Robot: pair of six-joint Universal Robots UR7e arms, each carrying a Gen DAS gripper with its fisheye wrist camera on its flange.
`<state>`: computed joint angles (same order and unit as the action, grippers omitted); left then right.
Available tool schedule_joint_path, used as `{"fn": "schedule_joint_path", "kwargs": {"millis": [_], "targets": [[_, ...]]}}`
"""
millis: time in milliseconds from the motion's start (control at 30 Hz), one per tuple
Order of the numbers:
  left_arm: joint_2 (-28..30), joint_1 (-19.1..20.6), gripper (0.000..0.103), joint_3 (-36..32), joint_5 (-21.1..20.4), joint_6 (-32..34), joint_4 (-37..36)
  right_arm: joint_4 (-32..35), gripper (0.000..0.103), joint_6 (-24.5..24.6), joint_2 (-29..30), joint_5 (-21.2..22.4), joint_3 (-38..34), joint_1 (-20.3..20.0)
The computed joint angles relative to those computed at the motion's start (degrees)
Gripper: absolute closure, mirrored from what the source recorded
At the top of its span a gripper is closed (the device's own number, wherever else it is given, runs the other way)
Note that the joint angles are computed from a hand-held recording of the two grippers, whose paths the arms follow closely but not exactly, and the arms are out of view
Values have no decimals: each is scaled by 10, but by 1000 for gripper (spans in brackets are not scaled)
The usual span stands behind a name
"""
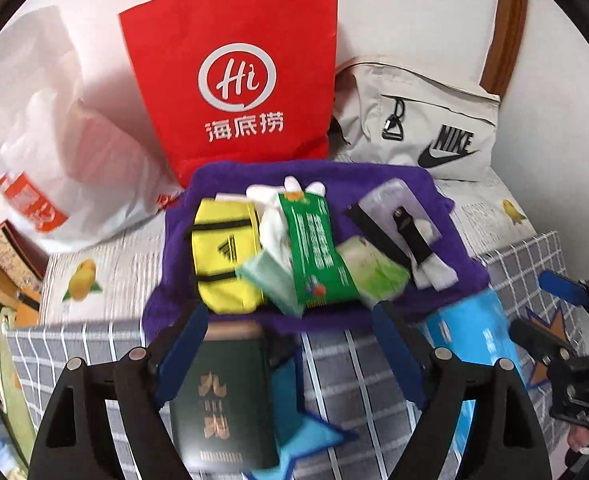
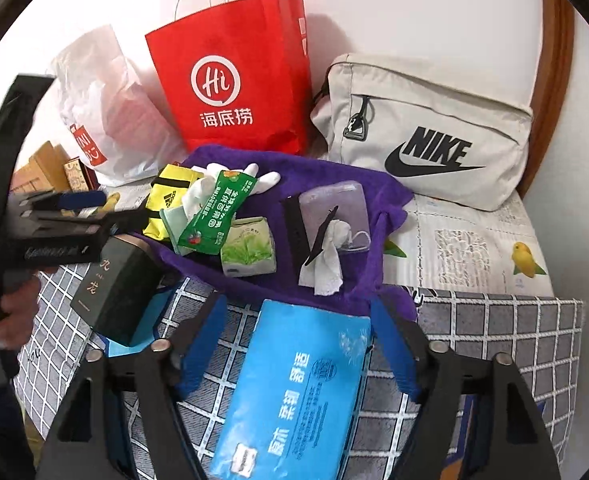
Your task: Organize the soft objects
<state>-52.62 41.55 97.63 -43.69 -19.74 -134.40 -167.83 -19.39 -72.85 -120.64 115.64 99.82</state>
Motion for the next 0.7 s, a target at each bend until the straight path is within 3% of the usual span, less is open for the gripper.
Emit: {"fn": "schedule_joint_path", "kwargs": {"millis": [167, 267, 400, 500, 700], "targets": [[-47, -30, 9, 61, 10, -39, 4, 9, 25, 32, -23, 3, 23, 14], [-74, -47, 9, 93, 5, -54, 5, 6, 21, 55, -42, 3, 43, 27], [-108, -67, 9, 127, 4, -77, 0, 1, 18, 72, -57, -30, 62, 51], [-129, -84, 9, 147, 11, -106, 21, -12, 6, 86, -69, -53, 81, 70], [-163, -114, 9, 181, 3, -144, 28, 1, 6, 101, -92, -79, 103, 95]]}}
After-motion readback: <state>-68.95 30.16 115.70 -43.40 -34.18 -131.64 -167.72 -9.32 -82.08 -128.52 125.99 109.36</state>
